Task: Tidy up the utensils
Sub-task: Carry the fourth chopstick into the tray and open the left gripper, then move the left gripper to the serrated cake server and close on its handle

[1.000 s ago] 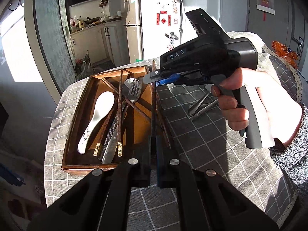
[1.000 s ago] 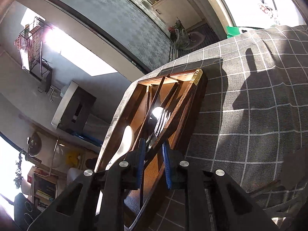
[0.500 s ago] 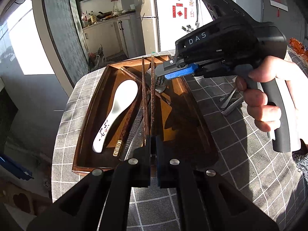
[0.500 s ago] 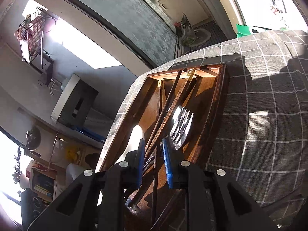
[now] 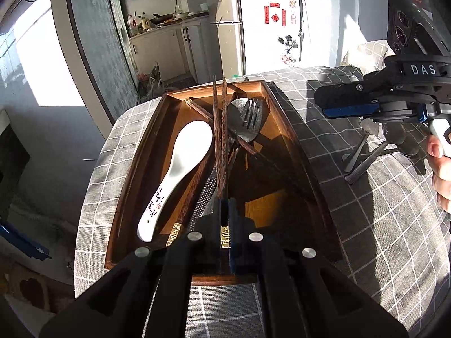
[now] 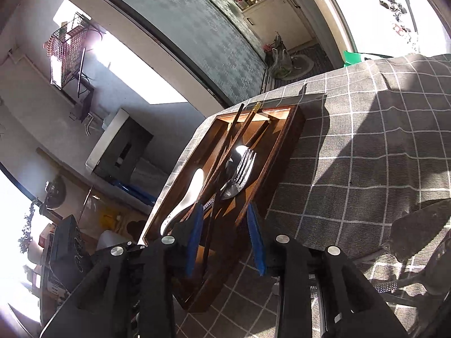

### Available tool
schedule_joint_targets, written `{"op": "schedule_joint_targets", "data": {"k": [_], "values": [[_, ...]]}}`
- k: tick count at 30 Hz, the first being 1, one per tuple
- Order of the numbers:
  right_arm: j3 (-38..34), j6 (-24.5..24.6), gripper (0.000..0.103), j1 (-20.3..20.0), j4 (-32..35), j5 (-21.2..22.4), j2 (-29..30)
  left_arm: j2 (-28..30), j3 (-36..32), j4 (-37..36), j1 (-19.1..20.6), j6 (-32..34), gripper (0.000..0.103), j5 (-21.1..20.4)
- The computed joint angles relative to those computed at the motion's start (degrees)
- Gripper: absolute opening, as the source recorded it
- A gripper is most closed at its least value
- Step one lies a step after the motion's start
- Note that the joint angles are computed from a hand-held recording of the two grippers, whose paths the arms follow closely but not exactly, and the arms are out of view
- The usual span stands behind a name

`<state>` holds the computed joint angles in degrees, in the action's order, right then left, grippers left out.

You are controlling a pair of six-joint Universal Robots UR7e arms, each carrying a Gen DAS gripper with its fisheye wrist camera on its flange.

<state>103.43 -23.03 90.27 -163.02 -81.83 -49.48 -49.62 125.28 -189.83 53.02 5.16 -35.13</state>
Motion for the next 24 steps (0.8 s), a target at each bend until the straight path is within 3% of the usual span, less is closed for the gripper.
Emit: {"op": "schedule_joint_targets", "data": {"k": [2,3,5,7,9,14,24], "values": [[0.82,-0.33,0.036,-0.62,-0.09,0.46,-1.07,0.2,-0.05,0.04,-0.1,-0.17,0.013,0.13],[1.22,-0.41,0.038,-0.94,-0.19,0.77,-1.64,0.2,0.14,0.08,-0.2,-0.21,0.032,0.28],[2.12,-0.73,0.043,-1.71,-0.59,1.41,-2.98,0.7,0.58,-1.79,-0.62,0.7,0.056,1.14],[3.13,-1.2,0.048,-2.43,-1.01,1.93,-4.57,0.66,1.08,-1.41,-1.1,0.58,0.06,2.22],[4.3,-1.82,0.05,-3.31,-1.46,2.45,-6.31,0.91,1.9,-3.26,-1.96,1.27,0.073,3.95],[6.3,-2.13,0.053,-5.85,-3.19,3.72,-9.7,-0.12,4.25,-6.41,-4.79,1.87,0.078,3.59],[7.62,-1.24,0.055,-11.22,-4.55,5.85,-12.12,5.57,-1.06,-2.48,-6.52,5.09,0.079,-7.77]]}}
